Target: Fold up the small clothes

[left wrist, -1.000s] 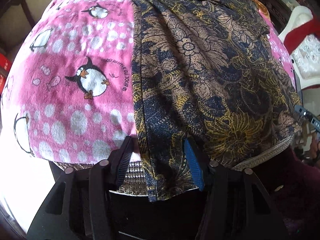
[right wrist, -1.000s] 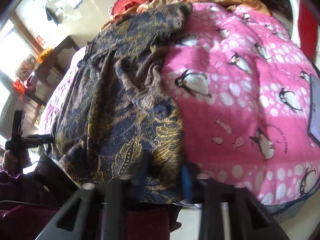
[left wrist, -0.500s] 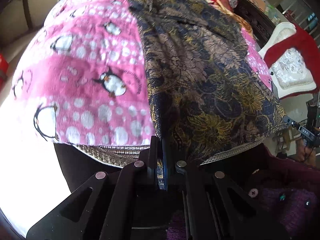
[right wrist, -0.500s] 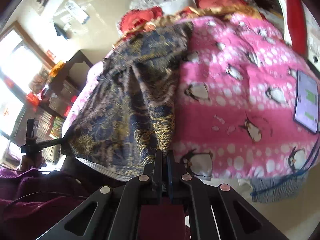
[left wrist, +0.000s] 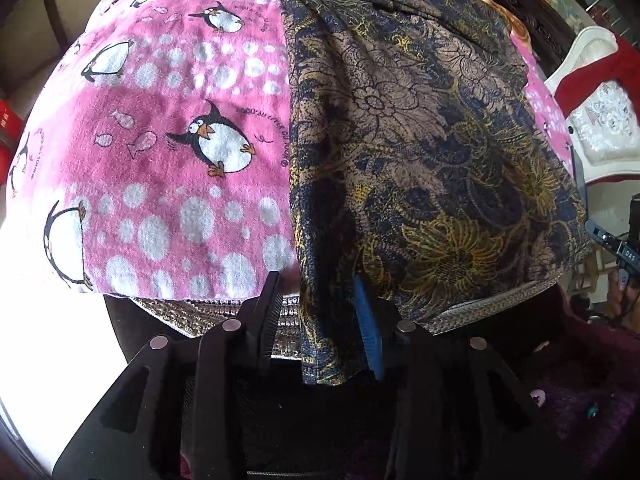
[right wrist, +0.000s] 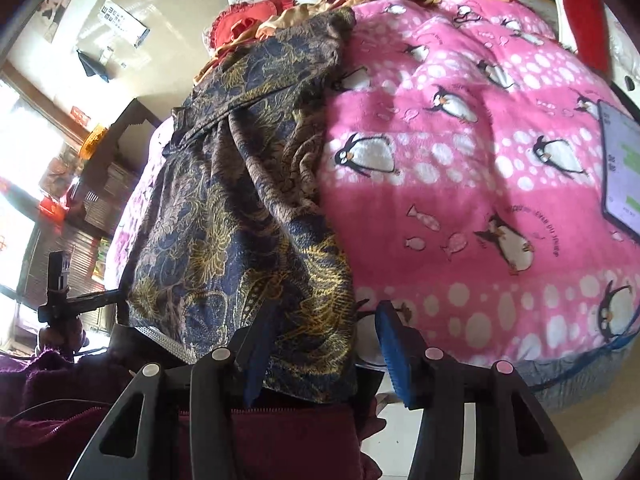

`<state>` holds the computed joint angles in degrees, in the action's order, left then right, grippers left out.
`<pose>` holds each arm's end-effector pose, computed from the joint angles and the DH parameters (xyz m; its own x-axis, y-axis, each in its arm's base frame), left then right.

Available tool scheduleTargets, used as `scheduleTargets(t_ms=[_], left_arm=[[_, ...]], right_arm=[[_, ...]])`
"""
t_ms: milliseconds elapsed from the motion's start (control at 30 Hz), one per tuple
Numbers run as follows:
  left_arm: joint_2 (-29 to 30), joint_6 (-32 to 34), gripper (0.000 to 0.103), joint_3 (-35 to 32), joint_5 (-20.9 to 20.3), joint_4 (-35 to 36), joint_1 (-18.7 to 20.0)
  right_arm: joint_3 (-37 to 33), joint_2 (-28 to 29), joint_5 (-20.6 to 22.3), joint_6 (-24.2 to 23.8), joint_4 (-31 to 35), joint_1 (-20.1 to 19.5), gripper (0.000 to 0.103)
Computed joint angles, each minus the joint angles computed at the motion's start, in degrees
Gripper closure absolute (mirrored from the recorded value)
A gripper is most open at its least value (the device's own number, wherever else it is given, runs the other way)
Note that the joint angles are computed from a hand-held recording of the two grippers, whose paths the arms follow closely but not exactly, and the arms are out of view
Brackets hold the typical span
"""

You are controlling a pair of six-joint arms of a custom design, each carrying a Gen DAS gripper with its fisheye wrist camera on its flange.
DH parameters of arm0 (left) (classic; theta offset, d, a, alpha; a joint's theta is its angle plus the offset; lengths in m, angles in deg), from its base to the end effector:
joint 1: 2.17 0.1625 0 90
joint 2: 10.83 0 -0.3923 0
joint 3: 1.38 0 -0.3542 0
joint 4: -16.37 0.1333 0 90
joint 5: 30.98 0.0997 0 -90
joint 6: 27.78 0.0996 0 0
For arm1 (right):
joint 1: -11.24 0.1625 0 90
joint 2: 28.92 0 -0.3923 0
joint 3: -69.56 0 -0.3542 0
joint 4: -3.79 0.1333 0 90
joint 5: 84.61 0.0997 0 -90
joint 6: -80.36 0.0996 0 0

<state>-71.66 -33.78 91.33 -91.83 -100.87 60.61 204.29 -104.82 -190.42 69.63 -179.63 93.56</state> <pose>-0.1056 -0.6028 0.2232 -0.8021 0.3395 -0.4913 0.3741 0.9269 0.0297 0.0497 -0.4258 0.2176 -0.9370 0.1250 0.3261 -0.0656 0.8541 -0.5160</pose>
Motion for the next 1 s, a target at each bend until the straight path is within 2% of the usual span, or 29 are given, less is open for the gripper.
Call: scheduleTargets(t_ms=[100, 167, 200, 233, 300, 333, 367, 400, 567, 667, 800, 933, 1000], left_arm=[[0.18, 0.17, 0.065, 0.33, 0.70, 0.11, -0.12], [0.73, 0.16, 0.054, -0.01, -0.32, 0.74, 0.25], [1.00, 0.10, 0.053, -0.14, -0.59, 1.07, 0.38], [1.27, -0.03, 0.052, -0.26, -0.57, 1.37, 0.40], [1.57, 0.11, 0.053, -0.26, -1.08, 1.38, 0.51], [1.57, 0.31, 0.061, -0.18, -1.16, 1.00, 0.47], [1.70, 0.71, 0.095, -0.81, -2.43, 1.65, 0.79], [1.97, 0.65, 0.100, -2.15, -4.28, 3.28, 1.28], [0.93, 3.80, 0.100, -6.22, -10.90, 1.01, 2.01], [1.97, 4.52, 0.100, -11.37, -15.09, -2.65, 2.50], [6.77, 6.35, 0.100, -19.59, -14.56, -7.56, 1.97], [15.76, 9.12, 0.100, -32.85, -13.76, -8.87, 2.16], [22.06, 9.81, 0.100, -43.16, -13.12, -6.20, 2.54]], right_arm=[[-0.50, 0.84, 0.64, -0.09, 0.46, -0.36, 0.054], [-1.08, 1.51, 0.50, -0.61, 1.09, 0.05, 0.055], [-1.34, 1.83, 0.20, -1.24, 1.33, 0.36, 0.059], [-1.64, 2.13, 0.12, -1.90, 1.82, 0.61, 0.070], [-2.31, 2.85, -1.05, -2.94, 2.70, 1.50, 0.081], [-2.50, 3.25, -1.99, -3.37, 2.35, 2.07, 0.089], [-2.62, 3.26, -1.96, -3.39, 2.34, 2.26, 0.094], [-2.70, 2.84, -1.15, -3.00, 2.54, 2.19, 0.098], [-2.74, -0.53, 9.04, -1.72, 1.29, 0.94, 0.098], [-5.39, -0.65, 14.79, -1.06, 0.10, 1.03, 0.098], [-12.58, 2.69, 20.22, 0.10, -1.31, 1.31, 0.098], [-24.34, 9.62, 19.29, 1.11, -1.46, 2.51, 0.098], [-31.50, 13.57, 17.54, 2.52, 0.02, 2.47, 0.098]])
